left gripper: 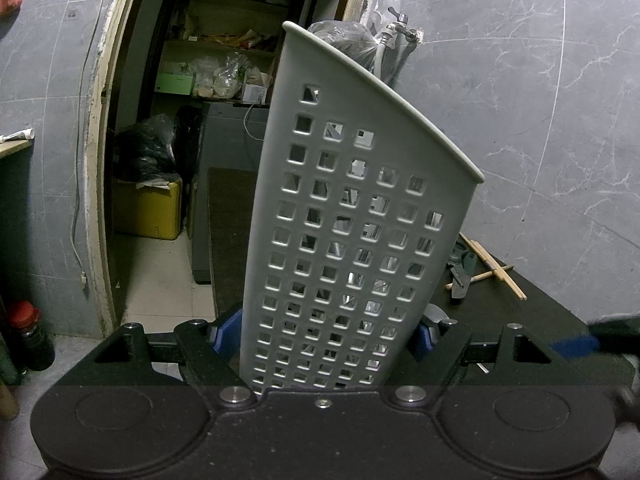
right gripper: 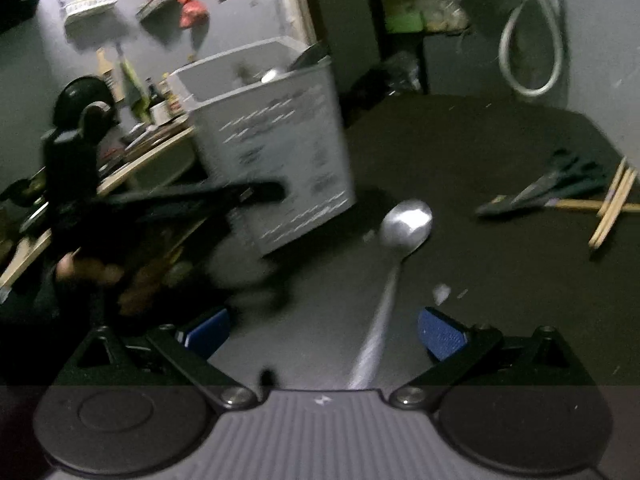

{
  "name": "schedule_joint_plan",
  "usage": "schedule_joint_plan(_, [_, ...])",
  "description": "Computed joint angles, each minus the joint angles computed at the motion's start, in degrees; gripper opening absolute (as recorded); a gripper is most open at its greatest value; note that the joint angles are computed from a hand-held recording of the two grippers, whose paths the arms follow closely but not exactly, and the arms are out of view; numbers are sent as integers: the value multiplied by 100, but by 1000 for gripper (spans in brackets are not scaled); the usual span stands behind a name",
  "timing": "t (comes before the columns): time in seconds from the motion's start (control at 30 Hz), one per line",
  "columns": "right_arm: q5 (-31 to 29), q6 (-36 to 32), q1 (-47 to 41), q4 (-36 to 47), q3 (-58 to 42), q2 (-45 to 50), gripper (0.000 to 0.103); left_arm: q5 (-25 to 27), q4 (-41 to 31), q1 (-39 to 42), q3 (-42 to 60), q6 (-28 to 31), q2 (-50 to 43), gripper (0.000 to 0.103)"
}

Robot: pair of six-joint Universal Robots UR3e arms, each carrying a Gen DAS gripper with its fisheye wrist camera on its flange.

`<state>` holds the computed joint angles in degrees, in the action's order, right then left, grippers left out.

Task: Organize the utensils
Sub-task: 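Close the right tool on the metal spoon's handle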

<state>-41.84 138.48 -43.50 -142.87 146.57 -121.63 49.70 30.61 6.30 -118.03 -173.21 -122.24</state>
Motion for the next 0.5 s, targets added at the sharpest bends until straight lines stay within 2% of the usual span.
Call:
schedule_joint_plan(0.07, [-161, 403, 234, -1040, -245, 913, 101, 2, -3, 7, 1, 14, -2, 80])
schedule_joint_plan(0.13, [-407, 600, 538, -1722, -725, 1839, 96, -1, -6, 15, 1, 21, -3, 80])
schedule_joint_plan(0.27, [-758, 599, 931, -1766, -1823, 3008, 88, 9, -28, 27, 3, 53, 5, 80])
schedule_joint_plan(0.5, [-1127, 614, 1287, -1599, -2998, 4024, 71, 12, -97, 9, 51, 57, 3, 80])
